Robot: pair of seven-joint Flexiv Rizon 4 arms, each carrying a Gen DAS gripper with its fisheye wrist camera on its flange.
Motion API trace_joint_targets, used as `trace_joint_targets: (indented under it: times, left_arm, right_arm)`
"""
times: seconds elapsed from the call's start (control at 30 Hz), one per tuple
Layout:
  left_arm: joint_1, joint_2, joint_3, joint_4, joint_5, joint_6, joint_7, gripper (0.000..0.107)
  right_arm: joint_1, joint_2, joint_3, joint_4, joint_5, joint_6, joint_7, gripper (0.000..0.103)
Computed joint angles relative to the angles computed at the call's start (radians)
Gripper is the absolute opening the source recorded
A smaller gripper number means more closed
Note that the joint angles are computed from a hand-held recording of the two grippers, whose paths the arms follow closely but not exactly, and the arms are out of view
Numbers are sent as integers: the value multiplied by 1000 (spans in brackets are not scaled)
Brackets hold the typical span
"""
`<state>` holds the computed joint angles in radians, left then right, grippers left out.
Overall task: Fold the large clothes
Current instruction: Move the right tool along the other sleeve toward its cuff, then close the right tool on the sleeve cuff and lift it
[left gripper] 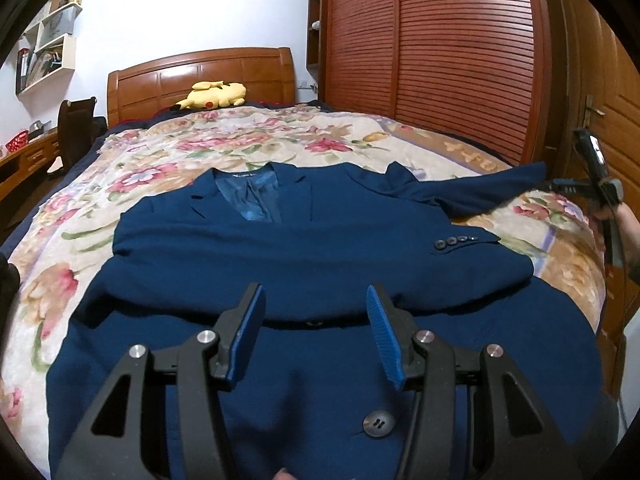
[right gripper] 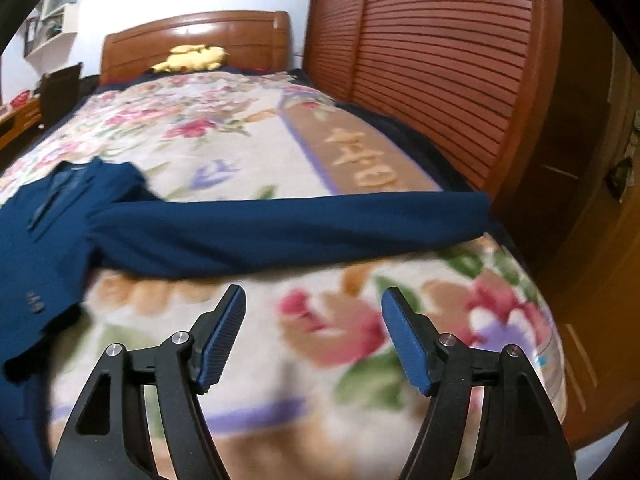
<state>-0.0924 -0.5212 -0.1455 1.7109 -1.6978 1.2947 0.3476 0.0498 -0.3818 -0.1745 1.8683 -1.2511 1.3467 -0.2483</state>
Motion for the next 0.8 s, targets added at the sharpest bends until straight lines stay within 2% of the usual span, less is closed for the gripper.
trace_joint_targets:
  times: [0.17, 0.5, 0.8]
  left_arm:
    - [0, -10, -3, -2, 25, 11, -21, 52]
    - [11, -17, -16, -1, 67, 19, -47, 52]
    - [26, -20, -31, -1, 93, 18, -64, 52]
  right_arm:
    - [-28, -52, -16, -69, 107, 1, -60, 72]
    - [-11, -166, -77, -231, 347, -109, -190, 72]
    - [-49, -234, -16, -328, 621, -242, -326, 73]
